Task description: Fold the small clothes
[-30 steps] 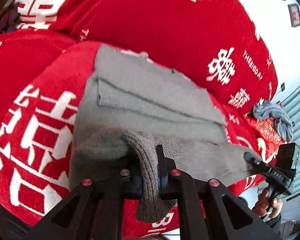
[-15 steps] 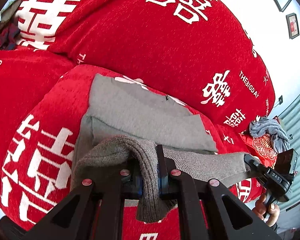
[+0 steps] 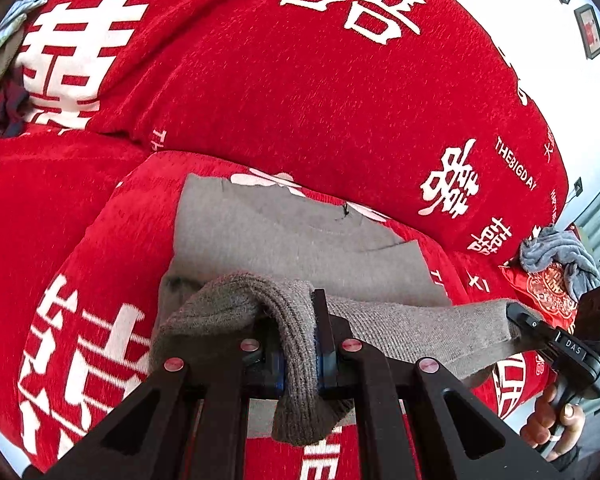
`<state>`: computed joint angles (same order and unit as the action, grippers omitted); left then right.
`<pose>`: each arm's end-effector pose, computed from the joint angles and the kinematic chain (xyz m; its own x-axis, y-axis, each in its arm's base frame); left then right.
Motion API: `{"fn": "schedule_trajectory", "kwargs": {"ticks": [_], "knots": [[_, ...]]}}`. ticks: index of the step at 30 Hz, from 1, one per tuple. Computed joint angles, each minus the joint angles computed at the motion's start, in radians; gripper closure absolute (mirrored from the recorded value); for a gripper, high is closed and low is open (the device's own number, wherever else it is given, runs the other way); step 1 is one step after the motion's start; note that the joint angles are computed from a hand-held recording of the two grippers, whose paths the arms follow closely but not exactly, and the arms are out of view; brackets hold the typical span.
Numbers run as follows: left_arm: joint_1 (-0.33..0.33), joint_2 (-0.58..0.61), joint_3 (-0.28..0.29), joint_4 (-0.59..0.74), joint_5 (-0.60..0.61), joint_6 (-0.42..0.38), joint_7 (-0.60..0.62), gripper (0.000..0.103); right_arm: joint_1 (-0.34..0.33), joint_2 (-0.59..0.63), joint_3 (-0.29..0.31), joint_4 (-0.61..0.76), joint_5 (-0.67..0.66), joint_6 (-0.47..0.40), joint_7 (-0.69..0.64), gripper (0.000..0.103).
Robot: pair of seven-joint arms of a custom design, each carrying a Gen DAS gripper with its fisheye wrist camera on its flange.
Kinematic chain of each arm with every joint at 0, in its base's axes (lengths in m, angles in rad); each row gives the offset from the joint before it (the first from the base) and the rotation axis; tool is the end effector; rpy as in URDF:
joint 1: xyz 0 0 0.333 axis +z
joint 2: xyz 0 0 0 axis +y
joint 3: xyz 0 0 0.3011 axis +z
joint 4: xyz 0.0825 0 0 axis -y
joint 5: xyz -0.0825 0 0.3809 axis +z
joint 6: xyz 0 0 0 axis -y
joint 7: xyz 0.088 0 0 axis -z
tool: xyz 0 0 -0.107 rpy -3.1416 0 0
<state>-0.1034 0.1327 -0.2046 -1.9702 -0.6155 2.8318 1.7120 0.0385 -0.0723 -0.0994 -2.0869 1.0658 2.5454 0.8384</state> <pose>0.6045 -0.1563 0.4699 -0.0763 -0.8926 0.4442 -0.7924 -0.2162 -0.5705 0.5655 -0.0467 0.4963 0.1232 -0.8493 -0.5133 -0.7417 0.2648 -0.6162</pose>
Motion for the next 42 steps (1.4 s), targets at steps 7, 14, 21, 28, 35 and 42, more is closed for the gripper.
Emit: {"fn": "schedule_trajectory", "kwargs": {"ticks": [7, 14, 21, 28, 35, 42], "knots": [[-0.003, 0.058, 0.016, 0.090, 0.090, -0.043, -0.064, 0.092, -0.017, 0.073, 0.016, 0.090, -0.049, -0.005, 0.058, 0.097], [-0.022, 0.112, 0.040, 0.160, 0.236, -0.063, -0.172, 0.092, -0.037, 0.135, 0.047, 0.158, -0.103, 0.008, 0.104, 0.097], [-0.031, 0.151, 0.048, 0.212, 0.335, -0.072, -0.233, 0.092, -0.059, 0.178, 0.070, 0.209, -0.157, 0.012, 0.142, 0.097], [-0.029, 0.207, 0.050, 0.295, 0.368, -0.107, -0.256, 0.092, -0.076, 0.217, 0.092, 0.258, -0.192, 0.018, 0.177, 0.097], [-0.030, 0.269, 0.053, 0.380, 0.393, -0.145, -0.266, 0.092, -0.097, 0.273, 0.112, 0.323, -0.227, 0.013, 0.223, 0.097], [-0.033, 0.347, 0.060, 0.484, 0.413, -0.195, -0.287, 0.092, -0.122, 0.342, 0.138, 0.398, -0.269, 0.000, 0.269, 0.097]]}}
